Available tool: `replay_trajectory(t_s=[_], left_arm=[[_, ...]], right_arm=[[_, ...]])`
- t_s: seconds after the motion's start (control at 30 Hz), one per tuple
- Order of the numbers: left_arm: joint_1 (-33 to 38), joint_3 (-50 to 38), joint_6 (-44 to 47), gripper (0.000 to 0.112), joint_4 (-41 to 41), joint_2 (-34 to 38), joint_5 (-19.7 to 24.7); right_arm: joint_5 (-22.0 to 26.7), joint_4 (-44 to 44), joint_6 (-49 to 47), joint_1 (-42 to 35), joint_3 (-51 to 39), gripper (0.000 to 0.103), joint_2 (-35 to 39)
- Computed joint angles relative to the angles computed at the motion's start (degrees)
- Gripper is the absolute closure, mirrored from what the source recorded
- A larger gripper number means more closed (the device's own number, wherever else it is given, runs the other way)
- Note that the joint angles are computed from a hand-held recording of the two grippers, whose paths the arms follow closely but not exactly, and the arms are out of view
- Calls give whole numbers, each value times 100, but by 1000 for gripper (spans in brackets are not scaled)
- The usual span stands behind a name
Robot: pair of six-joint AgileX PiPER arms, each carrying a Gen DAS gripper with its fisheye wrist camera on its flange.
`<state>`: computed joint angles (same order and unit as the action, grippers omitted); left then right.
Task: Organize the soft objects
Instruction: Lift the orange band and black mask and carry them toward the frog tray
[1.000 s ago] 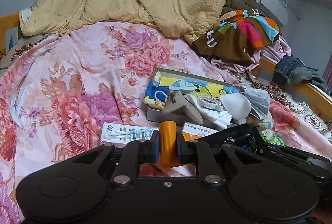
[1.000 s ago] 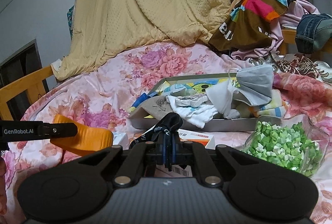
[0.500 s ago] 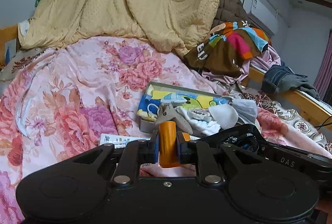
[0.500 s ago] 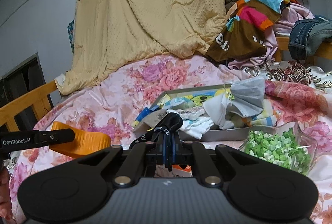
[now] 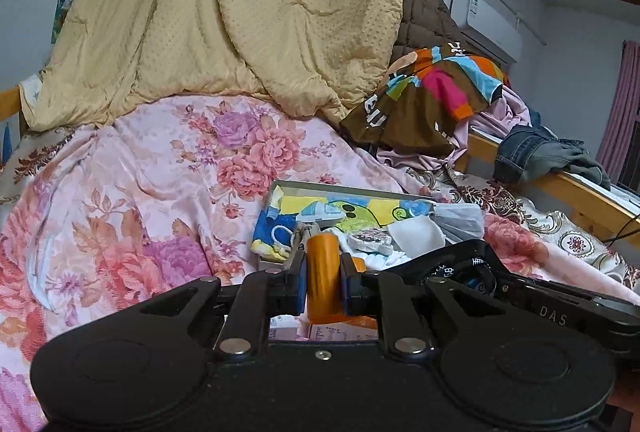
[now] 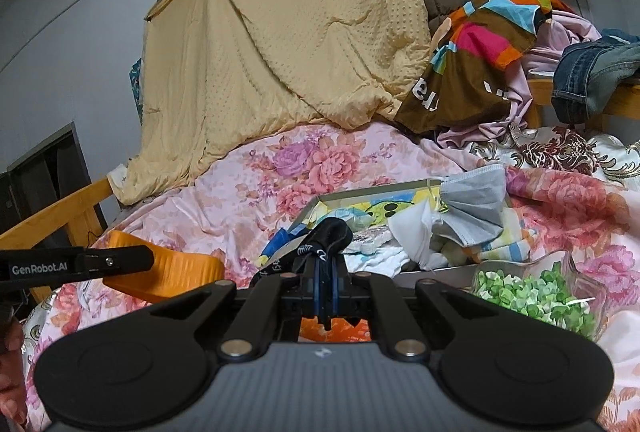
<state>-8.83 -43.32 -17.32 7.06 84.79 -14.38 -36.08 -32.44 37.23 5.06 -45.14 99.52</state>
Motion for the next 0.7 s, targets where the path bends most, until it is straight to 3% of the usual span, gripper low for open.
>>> replay_trajectory(t_s=[0.4, 0.7], left_arm=[[-2, -838, -677, 95, 637, 563, 241], [-9, -2073, -969, 95, 910, 1357, 595]], right_arm=[[85, -81, 188, -87, -612, 97, 322], [219, -578, 695, -388, -1616, 97, 908]])
